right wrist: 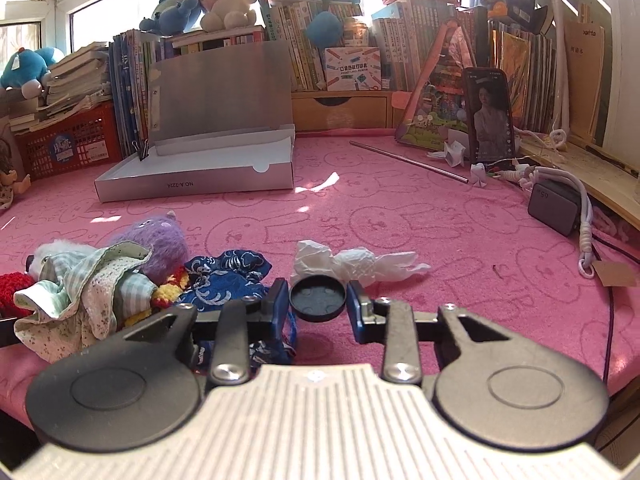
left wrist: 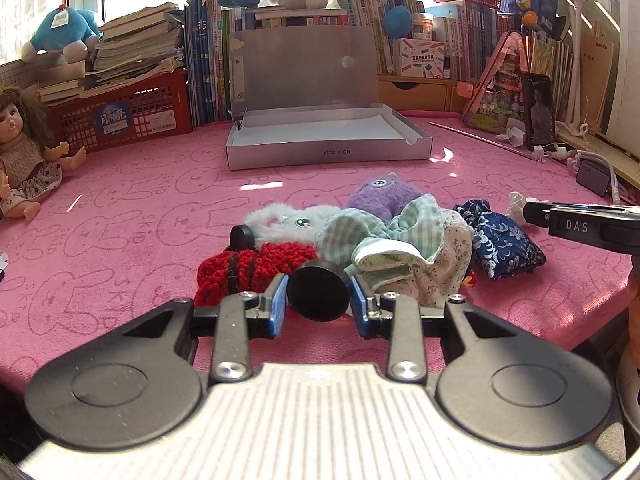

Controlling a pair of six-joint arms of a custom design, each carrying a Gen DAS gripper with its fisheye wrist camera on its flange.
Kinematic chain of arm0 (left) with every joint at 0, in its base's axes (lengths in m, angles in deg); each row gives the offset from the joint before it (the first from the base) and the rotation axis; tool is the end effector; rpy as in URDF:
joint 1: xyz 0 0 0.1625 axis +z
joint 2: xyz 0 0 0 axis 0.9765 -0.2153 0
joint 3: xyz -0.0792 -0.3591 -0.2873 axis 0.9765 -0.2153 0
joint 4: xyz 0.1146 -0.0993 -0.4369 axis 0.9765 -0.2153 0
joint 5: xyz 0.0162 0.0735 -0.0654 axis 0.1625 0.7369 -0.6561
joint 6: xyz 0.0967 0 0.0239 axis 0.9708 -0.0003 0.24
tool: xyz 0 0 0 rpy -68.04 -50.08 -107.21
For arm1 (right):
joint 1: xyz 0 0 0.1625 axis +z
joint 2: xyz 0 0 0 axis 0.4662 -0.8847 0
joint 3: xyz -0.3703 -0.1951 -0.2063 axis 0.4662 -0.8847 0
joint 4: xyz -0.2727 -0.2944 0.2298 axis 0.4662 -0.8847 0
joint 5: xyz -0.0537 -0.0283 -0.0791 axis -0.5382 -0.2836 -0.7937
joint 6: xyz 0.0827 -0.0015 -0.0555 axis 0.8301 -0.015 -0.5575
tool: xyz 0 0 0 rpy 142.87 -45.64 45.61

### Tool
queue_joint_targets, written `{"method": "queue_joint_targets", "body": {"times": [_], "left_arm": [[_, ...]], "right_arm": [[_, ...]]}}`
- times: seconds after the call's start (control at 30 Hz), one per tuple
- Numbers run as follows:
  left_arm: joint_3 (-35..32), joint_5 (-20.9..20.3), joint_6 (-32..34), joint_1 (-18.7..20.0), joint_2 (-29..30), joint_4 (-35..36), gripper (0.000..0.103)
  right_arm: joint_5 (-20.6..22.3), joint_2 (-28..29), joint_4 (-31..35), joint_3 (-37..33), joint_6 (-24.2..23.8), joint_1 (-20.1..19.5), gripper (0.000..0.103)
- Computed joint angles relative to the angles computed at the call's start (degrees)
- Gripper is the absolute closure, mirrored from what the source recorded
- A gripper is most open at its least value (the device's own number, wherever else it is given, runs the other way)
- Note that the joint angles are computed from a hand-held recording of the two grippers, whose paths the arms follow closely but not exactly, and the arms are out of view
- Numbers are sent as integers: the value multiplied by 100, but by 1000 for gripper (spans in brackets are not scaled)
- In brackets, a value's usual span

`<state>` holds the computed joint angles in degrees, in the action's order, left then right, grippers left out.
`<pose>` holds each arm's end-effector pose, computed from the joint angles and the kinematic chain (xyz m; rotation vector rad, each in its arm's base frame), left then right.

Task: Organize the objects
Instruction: 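Lift and carry both black lids over the open white box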

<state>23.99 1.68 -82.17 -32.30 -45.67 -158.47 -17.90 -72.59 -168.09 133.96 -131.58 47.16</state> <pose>-0.3903 -0.7187 -0.1107 0.2025 1.9636 -1.2132 -0.0809 -0.8520 0.3009 0.8979 -2.2829 1.0970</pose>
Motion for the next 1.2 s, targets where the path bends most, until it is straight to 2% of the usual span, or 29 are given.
{"method": "queue_joint_targets", "body": {"times": [0.37,0.6,0.83,1.03,1.2], "left_arm": [[-199,-290,-144,67,-105,128,64],[-338,-466,57,139,-197,63,64],[-402,-657,-68,235,-346,248,64],[-560,-714,297,265,-364,60,64],[-740,-794,362,335,-385,192,64]], "right_arm": [[435,-241,458,193,-115,82,67],[487,-278,783,74,136,162,67],[550,-306,918,-21,136,253,67],[573,-270,1106,-163,208,321,67],[584,-190,1184,-305,202,392,67]]}}
